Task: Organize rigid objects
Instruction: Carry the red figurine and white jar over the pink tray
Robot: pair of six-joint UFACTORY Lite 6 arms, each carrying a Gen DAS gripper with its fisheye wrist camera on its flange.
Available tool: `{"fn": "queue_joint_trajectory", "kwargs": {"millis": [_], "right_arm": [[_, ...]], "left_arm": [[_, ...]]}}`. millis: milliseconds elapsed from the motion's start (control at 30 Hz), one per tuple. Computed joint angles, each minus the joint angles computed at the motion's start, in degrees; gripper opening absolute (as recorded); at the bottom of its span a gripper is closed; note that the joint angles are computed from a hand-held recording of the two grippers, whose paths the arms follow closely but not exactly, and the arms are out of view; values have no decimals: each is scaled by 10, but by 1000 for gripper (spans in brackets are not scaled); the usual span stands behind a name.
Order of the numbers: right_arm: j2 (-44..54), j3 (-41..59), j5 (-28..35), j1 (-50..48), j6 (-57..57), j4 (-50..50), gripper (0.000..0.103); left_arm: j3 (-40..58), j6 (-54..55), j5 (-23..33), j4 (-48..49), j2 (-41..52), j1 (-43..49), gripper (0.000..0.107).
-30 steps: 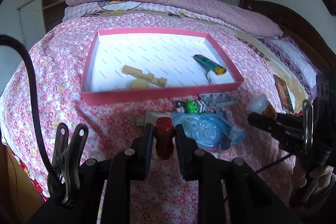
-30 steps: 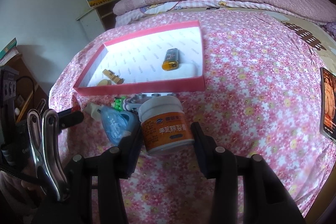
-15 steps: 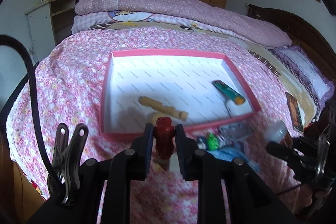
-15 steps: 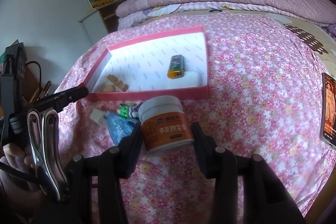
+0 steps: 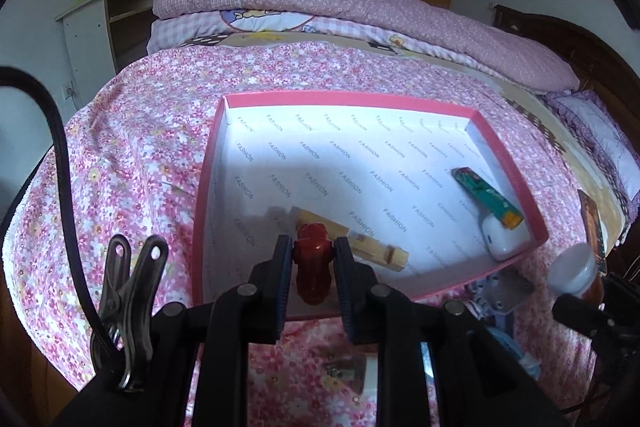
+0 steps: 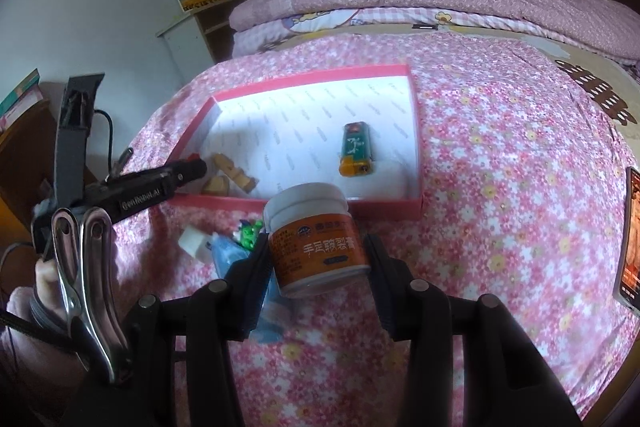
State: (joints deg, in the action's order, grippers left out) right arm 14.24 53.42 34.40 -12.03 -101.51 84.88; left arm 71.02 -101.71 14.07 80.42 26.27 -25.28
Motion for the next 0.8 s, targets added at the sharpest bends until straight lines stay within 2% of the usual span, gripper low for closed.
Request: {"fn": "queue_joint_trajectory", "kwargs": {"millis": [300, 567, 800], "right_arm": [[39, 73, -23, 54, 54, -23, 47], [143, 204, -41, 98, 180, -99, 47], [201, 261, -63, 121, 218, -124, 47]], "left_arm": [[29, -13, 5, 15, 36, 4, 22], [34, -29, -1, 32, 42, 7, 22], [44, -18, -4, 24, 51, 12, 22]]}}
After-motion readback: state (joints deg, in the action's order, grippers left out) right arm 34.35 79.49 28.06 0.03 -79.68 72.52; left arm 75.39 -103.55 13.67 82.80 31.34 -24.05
